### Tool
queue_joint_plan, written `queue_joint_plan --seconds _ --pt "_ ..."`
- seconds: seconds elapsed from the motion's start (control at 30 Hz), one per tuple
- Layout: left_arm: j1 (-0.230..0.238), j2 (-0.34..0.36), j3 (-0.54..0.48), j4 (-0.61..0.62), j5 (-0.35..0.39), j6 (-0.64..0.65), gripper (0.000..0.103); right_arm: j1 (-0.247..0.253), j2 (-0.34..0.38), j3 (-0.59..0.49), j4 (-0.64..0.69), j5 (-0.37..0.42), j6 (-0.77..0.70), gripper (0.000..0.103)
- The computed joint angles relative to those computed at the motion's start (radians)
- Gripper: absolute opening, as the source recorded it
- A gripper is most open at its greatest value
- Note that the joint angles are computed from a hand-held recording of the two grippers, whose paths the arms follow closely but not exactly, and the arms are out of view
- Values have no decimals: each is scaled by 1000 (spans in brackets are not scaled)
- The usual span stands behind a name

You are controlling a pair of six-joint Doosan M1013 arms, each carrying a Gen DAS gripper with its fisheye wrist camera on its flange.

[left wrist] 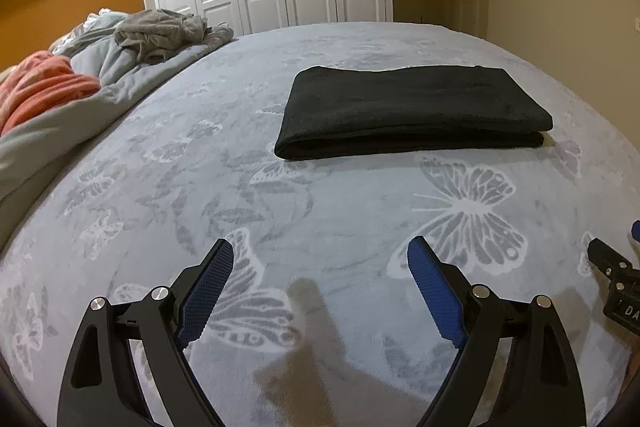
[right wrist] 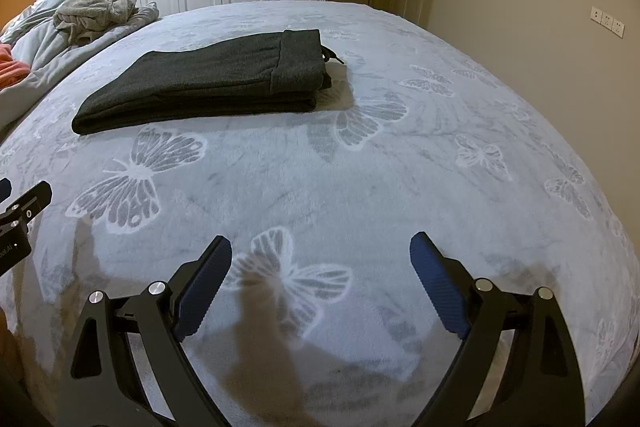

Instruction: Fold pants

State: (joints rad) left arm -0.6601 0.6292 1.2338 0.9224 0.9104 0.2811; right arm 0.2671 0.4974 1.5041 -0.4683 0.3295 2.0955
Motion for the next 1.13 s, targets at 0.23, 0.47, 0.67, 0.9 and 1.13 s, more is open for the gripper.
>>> queue_joint_plan --seconds 0.23,0.47,0.67,0.9,1.13 --pt "4 4 -8 -24 12 6 87 0 0 0 -4 0 5 88" --pt "4 2 -3 -12 6 4 87 0 0 0 -2 1 3 88" --pt "-2 -5 13 27 -11 -29 87 1 0 0 -5 1 7 88" --pt "-2 -8 16 28 -28 -34 87 2 0 -1 -12 3 16 88" --pt "0 3 -3 -4 -3 -9 87 2 1 -1 -7 2 10 89"
